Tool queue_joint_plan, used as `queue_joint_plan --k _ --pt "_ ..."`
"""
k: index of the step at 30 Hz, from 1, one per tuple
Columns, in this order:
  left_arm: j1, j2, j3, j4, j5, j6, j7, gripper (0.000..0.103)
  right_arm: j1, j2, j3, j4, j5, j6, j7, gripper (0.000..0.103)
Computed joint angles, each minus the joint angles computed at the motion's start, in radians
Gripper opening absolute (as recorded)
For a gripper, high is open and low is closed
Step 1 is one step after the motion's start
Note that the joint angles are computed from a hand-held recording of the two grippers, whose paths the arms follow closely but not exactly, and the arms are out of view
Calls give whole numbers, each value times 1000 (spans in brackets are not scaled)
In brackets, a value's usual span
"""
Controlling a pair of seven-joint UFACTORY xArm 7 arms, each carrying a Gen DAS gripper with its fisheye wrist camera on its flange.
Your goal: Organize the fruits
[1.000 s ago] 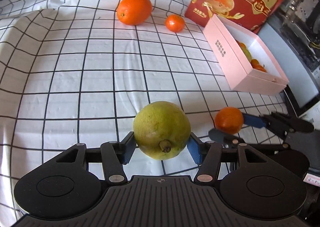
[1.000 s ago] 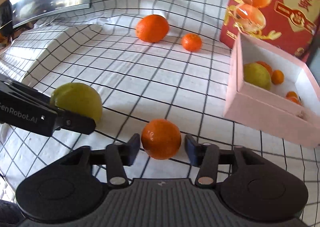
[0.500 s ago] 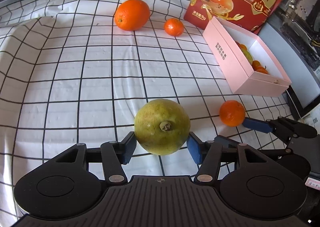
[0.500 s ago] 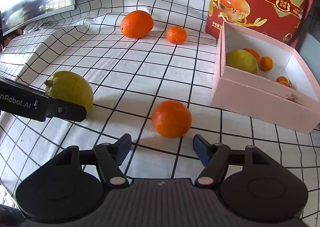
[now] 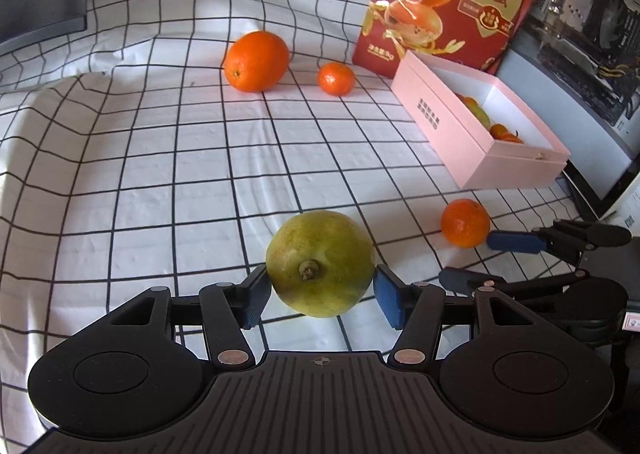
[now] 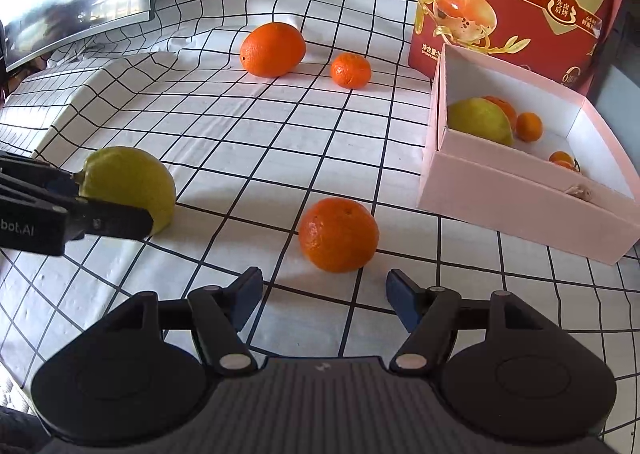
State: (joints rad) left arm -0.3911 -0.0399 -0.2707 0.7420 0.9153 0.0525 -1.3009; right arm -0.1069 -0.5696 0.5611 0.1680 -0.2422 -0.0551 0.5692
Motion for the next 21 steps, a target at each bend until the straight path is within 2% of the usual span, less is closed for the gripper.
queue_joint_plan --k 2,5,7,13,15,18,21 --pt "6 2 -3 9 50 8 -49 62 -5 -1 5 -2 -1 -4 2 69" --pt "0 3 -1 18 77 14 -61 62 -6 -4 10 -7 0 -10 3 69" --pt "0 5 0 25 125 10 -89 61 17 -5 -11 -12 2 -8 -4 69" --pt "-19 2 4 30 82 14 -12 60 76 -60 -80 -44 48 -81 -24 69" --pt "-16 -2 1 33 95 15 -25 60 70 -49 -87 -27 59 -74 -43 69" --pt "-4 -3 -5 55 196 28 -114 60 25 -29 -55 -10 74 -71 -50 69" --pt "-12 21 3 83 214 38 -102 60 20 -4 -52 -6 80 -69 -61 69"
